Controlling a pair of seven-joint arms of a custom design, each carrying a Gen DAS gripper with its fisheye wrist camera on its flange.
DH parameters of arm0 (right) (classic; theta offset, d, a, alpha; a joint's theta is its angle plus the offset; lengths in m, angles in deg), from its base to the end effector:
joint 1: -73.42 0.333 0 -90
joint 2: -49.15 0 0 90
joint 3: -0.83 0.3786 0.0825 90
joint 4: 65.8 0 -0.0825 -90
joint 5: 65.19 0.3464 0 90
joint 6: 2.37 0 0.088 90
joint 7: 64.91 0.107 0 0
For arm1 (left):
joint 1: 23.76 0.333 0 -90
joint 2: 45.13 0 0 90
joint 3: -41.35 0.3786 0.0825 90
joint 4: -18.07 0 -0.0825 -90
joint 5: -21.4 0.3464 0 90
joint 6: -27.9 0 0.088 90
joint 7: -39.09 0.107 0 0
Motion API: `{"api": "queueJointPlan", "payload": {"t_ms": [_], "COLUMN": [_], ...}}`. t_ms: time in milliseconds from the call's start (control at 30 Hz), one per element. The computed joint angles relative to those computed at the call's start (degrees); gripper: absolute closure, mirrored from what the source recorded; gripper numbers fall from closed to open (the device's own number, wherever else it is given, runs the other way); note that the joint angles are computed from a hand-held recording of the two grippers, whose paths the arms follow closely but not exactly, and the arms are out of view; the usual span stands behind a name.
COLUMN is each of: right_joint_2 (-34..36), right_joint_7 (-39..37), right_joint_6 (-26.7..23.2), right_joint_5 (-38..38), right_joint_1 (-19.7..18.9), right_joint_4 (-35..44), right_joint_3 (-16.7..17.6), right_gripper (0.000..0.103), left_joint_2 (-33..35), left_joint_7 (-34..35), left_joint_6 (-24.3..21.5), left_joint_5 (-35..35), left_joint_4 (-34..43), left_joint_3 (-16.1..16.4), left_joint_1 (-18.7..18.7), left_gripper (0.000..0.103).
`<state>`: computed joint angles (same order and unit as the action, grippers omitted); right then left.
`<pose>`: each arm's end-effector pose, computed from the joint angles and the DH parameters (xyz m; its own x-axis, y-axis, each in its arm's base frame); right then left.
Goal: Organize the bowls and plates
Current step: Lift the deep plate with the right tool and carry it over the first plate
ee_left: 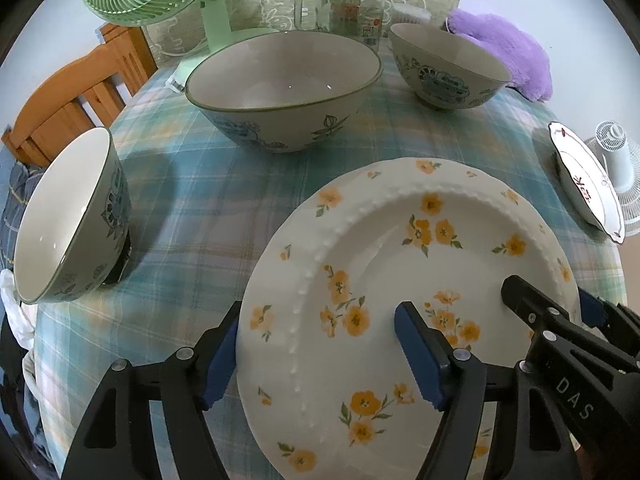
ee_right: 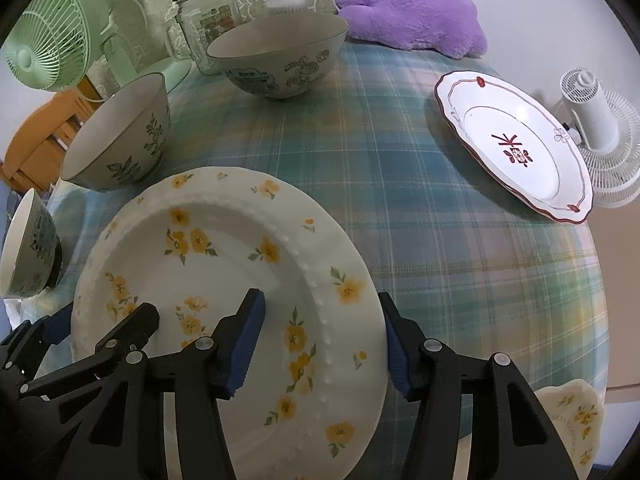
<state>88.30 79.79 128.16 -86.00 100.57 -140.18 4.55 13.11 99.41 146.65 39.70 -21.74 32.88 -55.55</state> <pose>0.6726 0.3741 0.4371 -0.2287 -0.9722 -0.0492 -0.8931 0.2297 -0.3869 0.6940 -0.4739 0.4302 -0.1941 -0.9809 0.0086 -0.9005 0.1747 -0.3983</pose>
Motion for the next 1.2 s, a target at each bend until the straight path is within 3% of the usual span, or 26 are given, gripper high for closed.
{"api": "queueJointPlan", "payload": {"t_ms": [100,533,1200], "right_joint_2": [0.09,-3.37,-13.71], "right_joint_7": [-0.62,1.68,16.87], "right_joint_6": [-1.02,-3.56,-11.53], "right_joint_5": [-0.9,-2.21,-10.74], "right_joint_1": [0.64,2.59,8.91], "right_joint_4": [0.8,-0.25,-8.3], "right_joint_3": [-0.29,-0.42,0.64], "right_gripper": [0.044,0.044,0.044], "left_joint_2": [-0.84,-11.97,-28.35], "left_joint_7": [-0.34,-2.77,-1.68], "left_joint_6": [-0.15,6.88,20.74], "left_joint_5": [0.21,2.42,4.0], "left_joint_4": [-0.81,-17.79,-43.25], "left_joint_3": [0.17,-2.22,-7.46], "left_joint_1": [-0.11,2.49,7.81], "left_gripper": [0.029,0.029,0.03]}}
